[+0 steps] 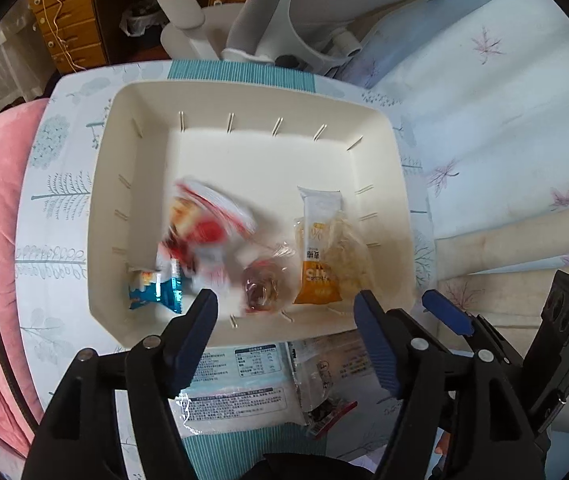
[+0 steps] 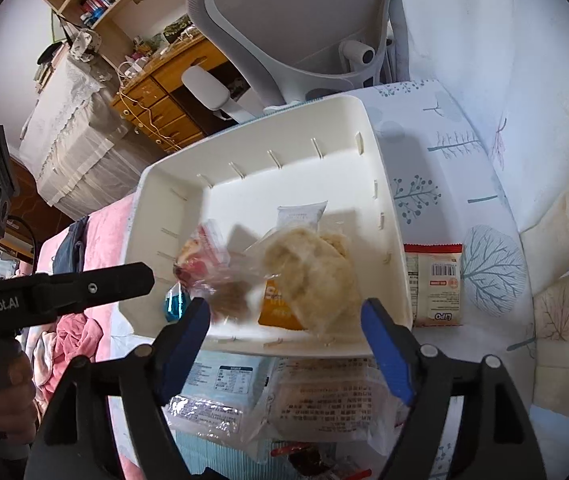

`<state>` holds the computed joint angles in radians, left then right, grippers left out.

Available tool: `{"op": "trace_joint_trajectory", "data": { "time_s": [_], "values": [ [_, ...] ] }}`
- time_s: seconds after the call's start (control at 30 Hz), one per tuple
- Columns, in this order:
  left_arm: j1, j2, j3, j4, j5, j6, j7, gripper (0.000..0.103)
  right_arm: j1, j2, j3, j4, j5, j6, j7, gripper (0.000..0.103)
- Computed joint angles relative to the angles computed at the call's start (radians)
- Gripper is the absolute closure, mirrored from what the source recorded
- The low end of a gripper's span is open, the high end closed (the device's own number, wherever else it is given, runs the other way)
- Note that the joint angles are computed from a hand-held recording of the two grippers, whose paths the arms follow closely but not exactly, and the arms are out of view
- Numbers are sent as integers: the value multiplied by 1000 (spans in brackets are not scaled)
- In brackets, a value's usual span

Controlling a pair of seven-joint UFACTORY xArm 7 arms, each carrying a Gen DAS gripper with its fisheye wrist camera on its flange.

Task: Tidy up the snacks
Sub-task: 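Move both tools back over the snacks on the mat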

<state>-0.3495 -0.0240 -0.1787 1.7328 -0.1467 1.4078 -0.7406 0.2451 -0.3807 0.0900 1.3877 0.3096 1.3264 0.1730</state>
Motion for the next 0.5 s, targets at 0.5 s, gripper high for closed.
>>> {"op": "trace_joint_trajectory", "data": {
  "time_s": [0.5],
  "values": [
    [-60, -166, -87, -77, 122, 35, -236, 33, 6, -149, -63, -54, 79, 71, -82, 25]
  ]
}}
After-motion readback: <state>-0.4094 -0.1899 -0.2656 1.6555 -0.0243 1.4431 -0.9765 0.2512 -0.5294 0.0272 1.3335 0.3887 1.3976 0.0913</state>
